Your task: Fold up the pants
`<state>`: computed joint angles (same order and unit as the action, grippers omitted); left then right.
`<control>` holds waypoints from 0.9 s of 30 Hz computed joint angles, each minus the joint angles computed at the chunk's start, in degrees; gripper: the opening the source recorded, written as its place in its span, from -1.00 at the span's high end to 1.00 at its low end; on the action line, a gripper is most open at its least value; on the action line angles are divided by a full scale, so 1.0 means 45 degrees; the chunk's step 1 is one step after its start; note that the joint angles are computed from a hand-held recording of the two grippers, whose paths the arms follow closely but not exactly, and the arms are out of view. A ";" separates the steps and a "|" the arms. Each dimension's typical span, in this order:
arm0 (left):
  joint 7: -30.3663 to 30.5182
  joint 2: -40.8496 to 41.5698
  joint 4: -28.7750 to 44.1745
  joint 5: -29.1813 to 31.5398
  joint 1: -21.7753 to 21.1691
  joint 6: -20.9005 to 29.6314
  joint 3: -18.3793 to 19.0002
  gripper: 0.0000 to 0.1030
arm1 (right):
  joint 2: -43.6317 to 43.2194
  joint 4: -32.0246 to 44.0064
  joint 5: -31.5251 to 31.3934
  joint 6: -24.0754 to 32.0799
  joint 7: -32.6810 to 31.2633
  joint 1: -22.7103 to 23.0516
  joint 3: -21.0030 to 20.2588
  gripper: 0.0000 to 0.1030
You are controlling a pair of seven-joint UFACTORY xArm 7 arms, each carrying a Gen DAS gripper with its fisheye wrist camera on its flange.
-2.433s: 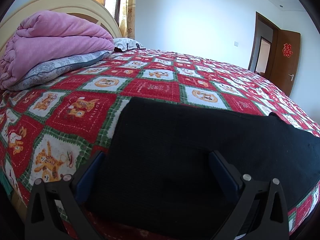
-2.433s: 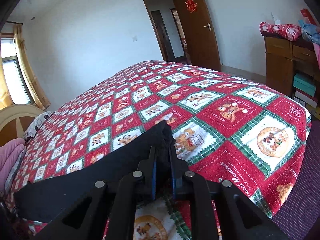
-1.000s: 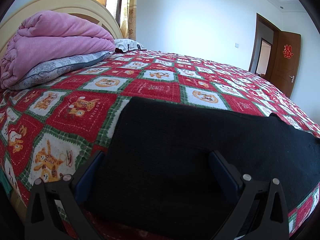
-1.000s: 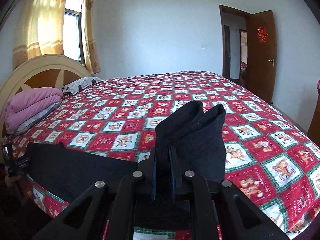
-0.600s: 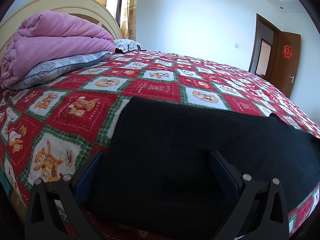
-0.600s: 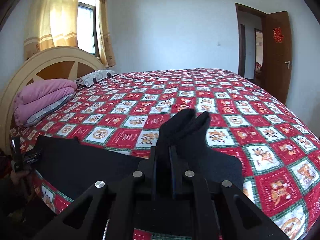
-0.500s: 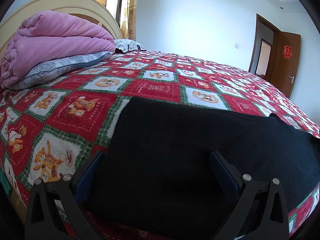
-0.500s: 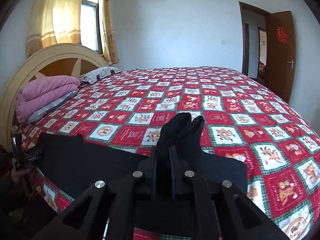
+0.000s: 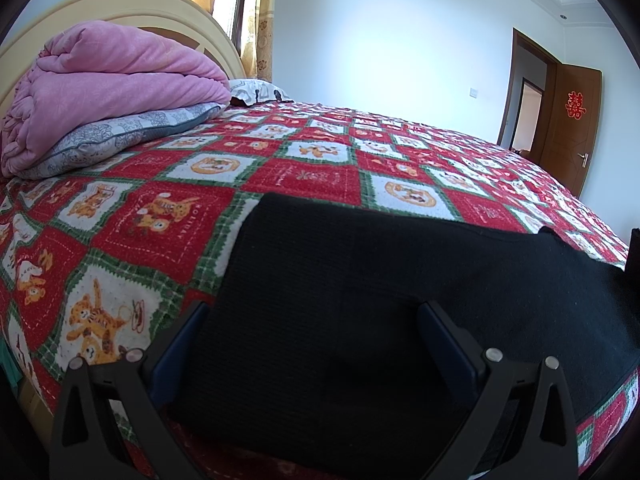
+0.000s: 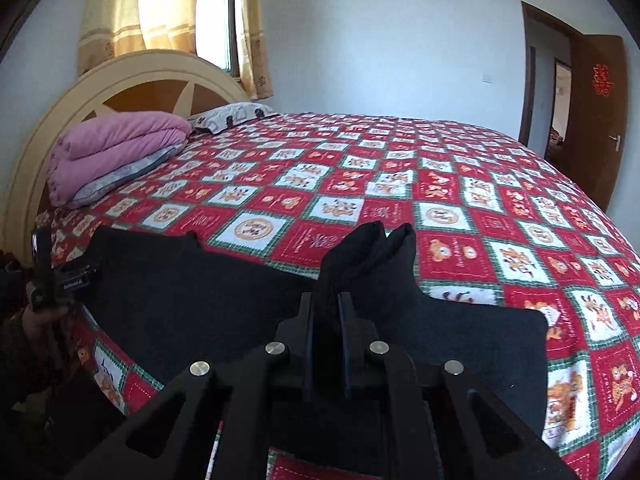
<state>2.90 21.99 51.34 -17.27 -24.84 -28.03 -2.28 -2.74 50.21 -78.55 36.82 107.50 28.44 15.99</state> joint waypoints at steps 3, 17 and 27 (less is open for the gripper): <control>0.0008 0.0003 0.0002 -0.0012 -0.0001 -0.0003 -0.0002 -1.00 | 0.0603 0.0395 -0.0011 -0.0076 -0.0174 0.0085 -0.0015 0.79; 0.0004 0.0008 -0.0008 -0.0019 0.0008 -0.0026 -0.0019 -1.00 | 0.2368 0.1751 -0.0057 -0.0443 -0.0545 0.0886 -0.0727 0.79; 0.0012 0.0011 -0.0007 -0.0043 -0.0006 -0.0033 -0.0014 -1.00 | 0.3543 0.2474 0.0713 -0.0724 -0.1762 0.1544 -0.1280 0.79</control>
